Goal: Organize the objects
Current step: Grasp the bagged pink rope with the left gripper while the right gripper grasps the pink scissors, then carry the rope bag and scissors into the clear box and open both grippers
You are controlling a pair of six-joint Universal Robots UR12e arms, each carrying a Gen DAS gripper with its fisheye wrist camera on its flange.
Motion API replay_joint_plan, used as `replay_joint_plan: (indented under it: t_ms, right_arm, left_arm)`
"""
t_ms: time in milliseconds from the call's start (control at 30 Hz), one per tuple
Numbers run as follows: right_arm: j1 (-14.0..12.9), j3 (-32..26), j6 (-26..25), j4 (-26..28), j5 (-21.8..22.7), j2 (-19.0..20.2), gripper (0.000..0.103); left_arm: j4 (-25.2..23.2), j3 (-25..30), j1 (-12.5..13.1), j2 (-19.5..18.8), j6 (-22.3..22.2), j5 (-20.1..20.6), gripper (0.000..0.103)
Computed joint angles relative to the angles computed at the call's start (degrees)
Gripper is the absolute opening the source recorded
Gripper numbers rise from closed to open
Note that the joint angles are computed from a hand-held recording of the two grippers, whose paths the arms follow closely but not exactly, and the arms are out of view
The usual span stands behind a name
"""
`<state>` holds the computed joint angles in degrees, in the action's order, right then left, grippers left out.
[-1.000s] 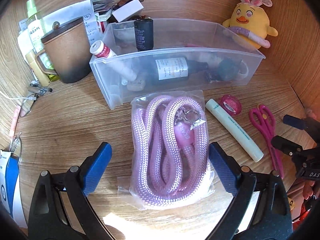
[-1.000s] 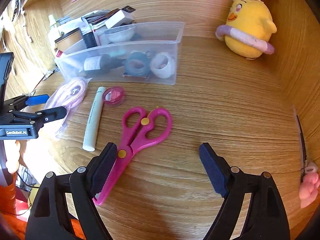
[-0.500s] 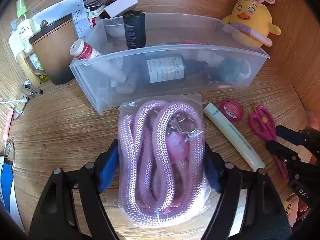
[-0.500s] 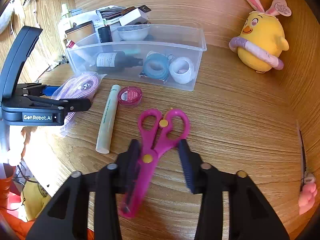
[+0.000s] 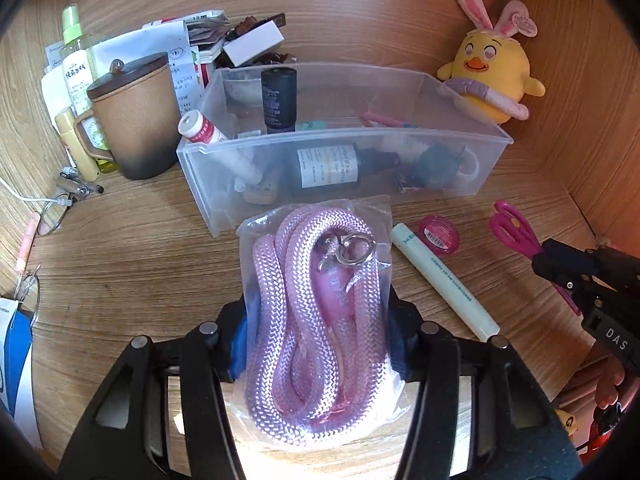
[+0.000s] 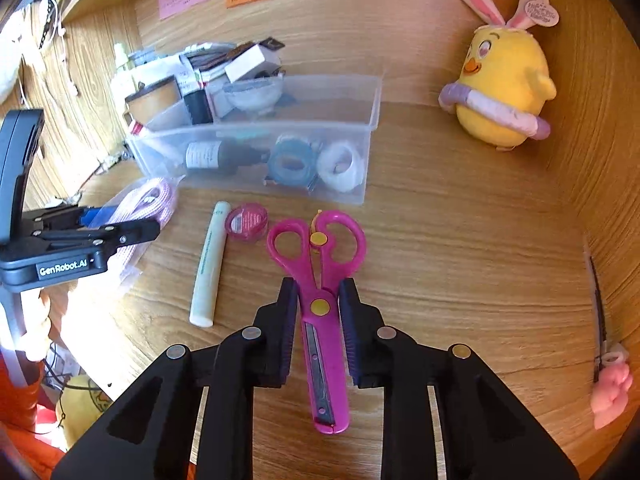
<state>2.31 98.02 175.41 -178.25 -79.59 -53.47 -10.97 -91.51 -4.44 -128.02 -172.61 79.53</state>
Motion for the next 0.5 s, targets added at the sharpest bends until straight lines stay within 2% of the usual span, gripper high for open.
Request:
replay_joint_plan:
  t_ms: [333,500]
  right_arm:
    - [-0.7,-1.3,2.1,-5.4,1.7,-0.5,0.019]
    - [-0.7,-3.0,2.5,-7.3,2.5,-0.2,0.019]
  left_arm:
    - [6.1,0.7,0.0,0.8,-1.6,-2.2,0.054]
    - [7.6,2.0,0.1,0.7,-1.7,-3.1,0.054]
